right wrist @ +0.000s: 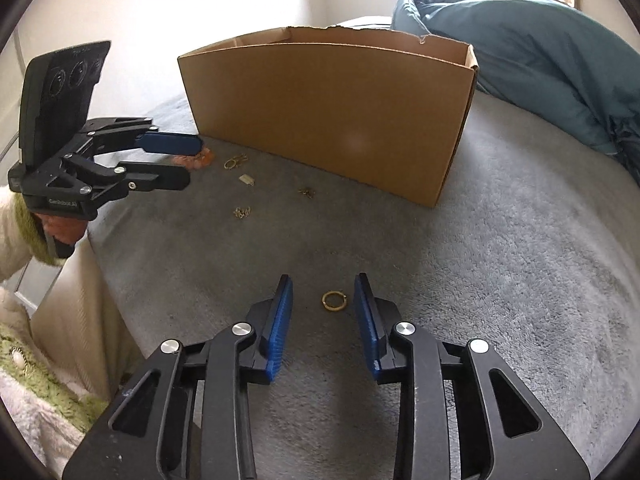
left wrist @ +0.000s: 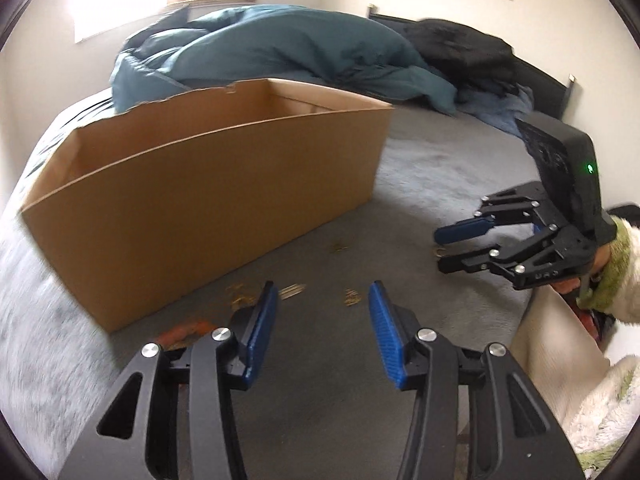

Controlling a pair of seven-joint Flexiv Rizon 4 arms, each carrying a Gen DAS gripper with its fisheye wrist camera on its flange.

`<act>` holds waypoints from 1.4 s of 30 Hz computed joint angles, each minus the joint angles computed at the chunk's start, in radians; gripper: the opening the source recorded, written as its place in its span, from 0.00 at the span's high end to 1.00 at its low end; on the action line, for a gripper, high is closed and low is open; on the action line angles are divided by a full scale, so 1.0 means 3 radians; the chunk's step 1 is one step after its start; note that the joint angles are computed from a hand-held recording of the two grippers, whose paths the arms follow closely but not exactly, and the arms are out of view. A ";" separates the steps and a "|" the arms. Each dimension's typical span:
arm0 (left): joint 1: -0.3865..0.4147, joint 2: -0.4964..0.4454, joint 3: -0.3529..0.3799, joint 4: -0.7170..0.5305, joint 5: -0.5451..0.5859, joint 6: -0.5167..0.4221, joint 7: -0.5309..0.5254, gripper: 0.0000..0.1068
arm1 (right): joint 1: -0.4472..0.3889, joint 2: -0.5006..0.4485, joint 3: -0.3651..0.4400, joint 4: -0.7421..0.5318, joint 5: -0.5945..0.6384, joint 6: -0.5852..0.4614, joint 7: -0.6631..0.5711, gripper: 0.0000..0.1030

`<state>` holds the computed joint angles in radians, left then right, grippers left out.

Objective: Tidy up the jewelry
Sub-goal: 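Lower the left gripper toward a gold charm while the right approaches a gold ring, then close the left gripper on a small gold charm while the right grips the gold ring, then carry both held pieces over the box and open both grippers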

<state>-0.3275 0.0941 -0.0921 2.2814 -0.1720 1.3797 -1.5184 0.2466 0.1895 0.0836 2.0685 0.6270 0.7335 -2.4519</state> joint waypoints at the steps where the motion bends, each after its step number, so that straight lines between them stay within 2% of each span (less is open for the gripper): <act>1: -0.0016 -0.0030 -0.0003 -0.0025 -0.0031 -0.0012 0.0068 0.59 | 0.0006 -0.0023 -0.0022 -0.0031 0.0015 -0.0040 -0.0036 0.73; 10: -0.0053 -0.0282 -0.0053 -0.0223 -0.0162 -0.0254 0.0620 0.66 | -0.0079 -0.0187 -0.0084 -0.0260 0.0147 -0.0404 -0.0366 0.75; 14: -0.0044 -0.0383 -0.0076 -0.0276 -0.0221 -0.0345 0.0757 0.73 | -0.0129 -0.0202 -0.0043 -0.0272 0.0149 -0.0473 -0.0478 0.76; 22: -0.0035 -0.0450 -0.0089 -0.0282 -0.0346 -0.0392 0.0912 0.74 | -0.0150 -0.0189 0.0019 -0.0245 0.0120 -0.0490 -0.0545 0.76; 28: -0.0023 -0.0489 -0.0080 -0.0355 -0.0184 -0.0447 0.0826 0.77 | -0.0145 -0.0266 0.0010 -0.0313 0.0131 -0.0545 -0.0532 0.79; 33: -0.0025 -0.0490 -0.0077 -0.0366 -0.0097 -0.0439 0.0757 0.81 | -0.0176 -0.0286 0.0010 -0.0354 0.0149 -0.0591 -0.0518 0.86; 36: -0.0031 -0.0487 -0.0075 -0.0383 0.0009 -0.0448 0.0706 0.86 | -0.0209 -0.0298 -0.0007 -0.0381 0.0202 -0.0644 -0.0505 0.90; 38: -0.0038 -0.0483 -0.0072 -0.0398 0.0103 -0.0449 0.0648 0.95 | -0.0228 -0.0284 -0.0010 -0.0380 0.0206 -0.0640 -0.0526 0.90; 42: -0.0041 -0.0460 -0.0059 -0.0433 0.0282 -0.0479 0.0509 0.96 | -0.0241 -0.0194 0.0002 -0.0327 0.0198 -0.0595 -0.0531 0.90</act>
<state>-0.3399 -0.0439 -0.1098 2.1515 -0.0875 1.2360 -1.3659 0.1742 0.1312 0.0843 1.9704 0.6863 0.5552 -2.6111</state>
